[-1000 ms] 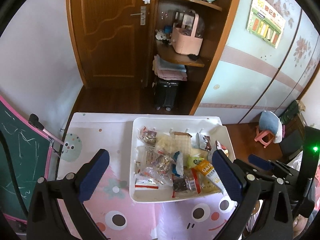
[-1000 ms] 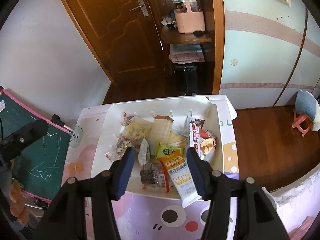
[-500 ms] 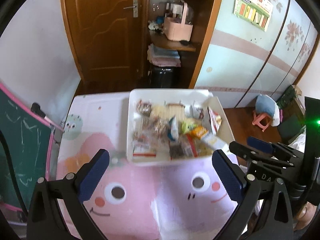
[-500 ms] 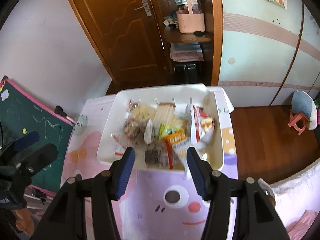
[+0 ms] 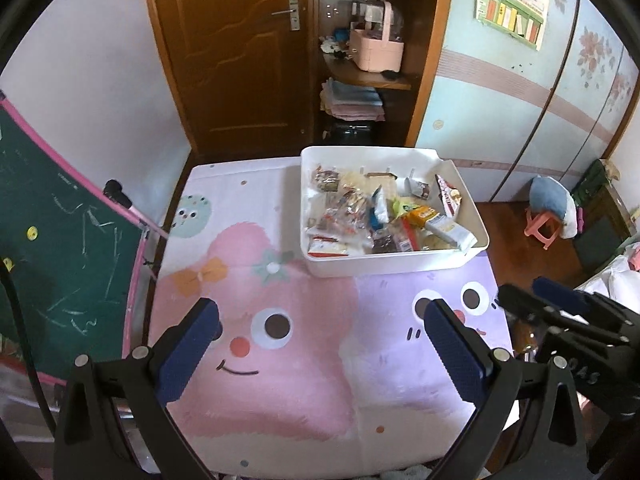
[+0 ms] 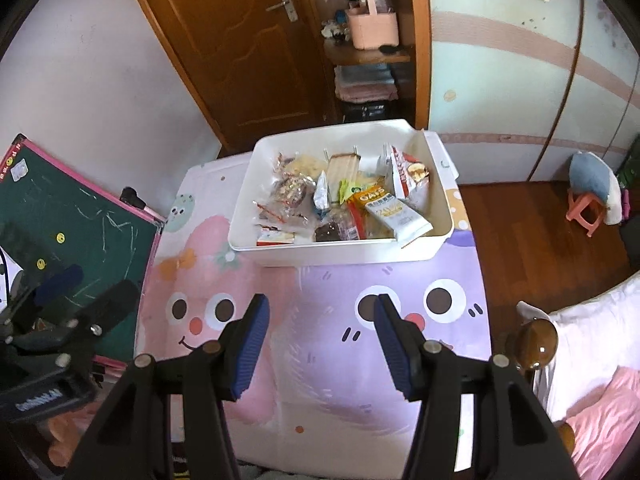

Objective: Organize snacks

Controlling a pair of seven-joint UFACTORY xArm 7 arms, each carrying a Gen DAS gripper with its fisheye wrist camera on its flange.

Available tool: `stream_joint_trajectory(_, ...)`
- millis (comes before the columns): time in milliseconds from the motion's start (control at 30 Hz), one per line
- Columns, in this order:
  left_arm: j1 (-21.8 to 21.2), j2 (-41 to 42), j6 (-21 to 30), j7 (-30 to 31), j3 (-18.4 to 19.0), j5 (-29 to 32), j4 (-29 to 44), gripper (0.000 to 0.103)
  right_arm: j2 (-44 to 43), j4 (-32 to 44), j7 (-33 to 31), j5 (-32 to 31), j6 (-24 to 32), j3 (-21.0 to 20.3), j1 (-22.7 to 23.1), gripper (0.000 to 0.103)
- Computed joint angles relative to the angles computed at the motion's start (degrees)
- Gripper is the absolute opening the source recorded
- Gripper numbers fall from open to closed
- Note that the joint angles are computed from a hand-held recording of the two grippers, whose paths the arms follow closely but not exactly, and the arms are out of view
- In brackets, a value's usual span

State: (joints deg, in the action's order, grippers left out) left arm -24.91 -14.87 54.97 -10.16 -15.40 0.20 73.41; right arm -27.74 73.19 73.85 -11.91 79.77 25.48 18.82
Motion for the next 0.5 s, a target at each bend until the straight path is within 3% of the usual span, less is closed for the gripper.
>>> stream_joint_trajectory(233, 0.6, -3.1, 1.1, 0.6, 0.8, -0.8, -2.2, 0.102, 3.2, 6.1, 5.1, -3.7, 4.1, 4.3, -0.2, 0.054)
stream_joint_trajectory(500, 1.5, -5.3, 1.8, 1.2, 0.9, -1.0, -3.5, 0.102, 6.5, 9.5, 7.8, -6.0, 6.4, 5.4, 2.3, 0.054)
